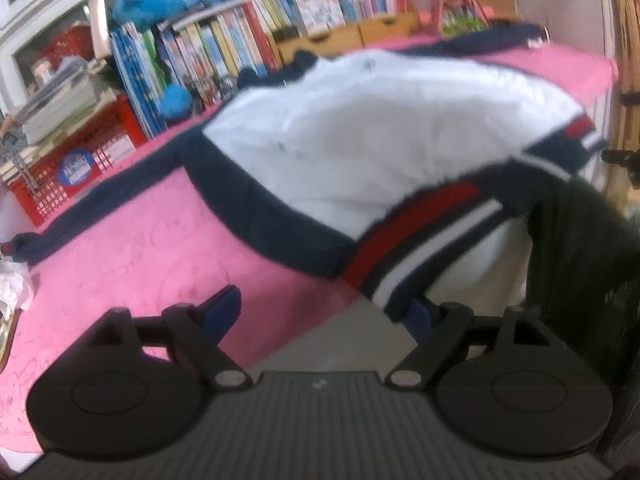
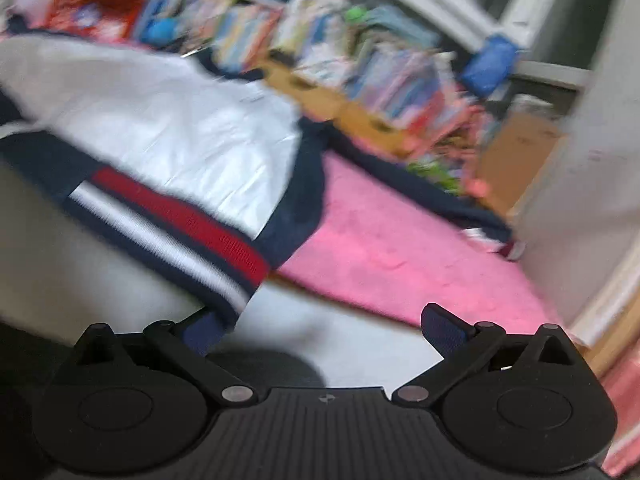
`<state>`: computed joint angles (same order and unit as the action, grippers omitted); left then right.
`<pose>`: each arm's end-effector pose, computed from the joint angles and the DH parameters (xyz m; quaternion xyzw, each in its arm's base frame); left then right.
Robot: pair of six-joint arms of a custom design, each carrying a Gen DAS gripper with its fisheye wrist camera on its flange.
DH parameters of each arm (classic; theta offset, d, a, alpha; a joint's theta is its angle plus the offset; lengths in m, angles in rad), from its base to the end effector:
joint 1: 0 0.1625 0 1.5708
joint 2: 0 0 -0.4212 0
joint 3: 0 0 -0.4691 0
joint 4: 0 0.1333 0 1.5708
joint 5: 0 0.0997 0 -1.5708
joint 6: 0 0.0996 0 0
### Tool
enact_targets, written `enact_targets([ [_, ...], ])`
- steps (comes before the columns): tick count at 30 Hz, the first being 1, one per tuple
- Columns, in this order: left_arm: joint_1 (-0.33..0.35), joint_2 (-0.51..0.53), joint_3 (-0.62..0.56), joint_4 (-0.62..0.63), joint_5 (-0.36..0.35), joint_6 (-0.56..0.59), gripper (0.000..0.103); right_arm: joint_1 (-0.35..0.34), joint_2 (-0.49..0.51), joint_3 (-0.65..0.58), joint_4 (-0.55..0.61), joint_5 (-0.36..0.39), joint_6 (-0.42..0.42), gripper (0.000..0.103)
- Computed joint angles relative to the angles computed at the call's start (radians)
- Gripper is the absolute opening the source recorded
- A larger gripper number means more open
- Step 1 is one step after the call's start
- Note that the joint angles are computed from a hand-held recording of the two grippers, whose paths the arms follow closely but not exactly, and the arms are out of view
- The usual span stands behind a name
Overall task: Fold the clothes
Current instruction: 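Lower the hem onto the bed and open both grippers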
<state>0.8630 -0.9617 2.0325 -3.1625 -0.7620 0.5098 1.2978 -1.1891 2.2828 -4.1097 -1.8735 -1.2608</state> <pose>-0.2253 -0.5792 0.0863 0.4249 0.7867 -0.2732 0.3549 -0.0294 -0.4893 0.2237 0.2637 -0.7002 0.3923 0.5351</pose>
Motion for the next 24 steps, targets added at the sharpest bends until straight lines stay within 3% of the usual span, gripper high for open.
enact_targets([
  [2,-0.004,-0.037,0.029,0.029,-0.002,0.016,0.085,-0.012,-0.064,0.025,0.113,0.016,-0.023,0.101],
  [5,-0.014,-0.113,0.083,0.057,-0.013,0.058,0.085,-0.040,-0.226,0.086,0.317,0.143,0.045,0.101],
  [8,-0.019,-0.183,0.110,0.033,-0.046,0.081,0.085,-0.055,-0.358,0.103,0.501,0.322,0.163,0.102],
  [10,-0.019,-0.148,0.074,-0.081,-0.073,0.093,0.085,-0.041,-0.349,0.076,0.517,0.425,0.252,0.103],
  [12,-0.016,-0.082,0.019,-0.223,-0.106,0.098,0.086,0.002,-0.253,0.012,0.467,0.479,0.324,0.103],
  [14,-0.007,0.022,-0.073,-0.328,-0.143,0.077,0.088,0.062,-0.115,-0.079,0.394,0.473,0.348,0.103],
  [15,0.000,0.075,-0.129,-0.335,-0.142,0.057,0.088,0.098,-0.054,-0.131,0.393,0.434,0.344,0.103],
  [18,0.022,0.216,-0.293,-0.237,-0.066,-0.016,0.085,0.180,0.064,-0.278,0.557,0.296,0.365,0.102],
  [20,0.040,0.265,-0.348,-0.173,-0.022,-0.034,0.075,0.195,0.093,-0.341,0.674,0.244,0.415,0.099],
  [21,0.049,0.286,-0.367,-0.151,0.000,-0.037,0.076,0.195,0.100,-0.354,0.699,0.217,0.432,0.097],
  [24,0.080,0.243,-0.312,-0.178,-0.058,-0.053,0.076,0.165,0.079,-0.364,0.733,0.187,0.426,0.090],
])
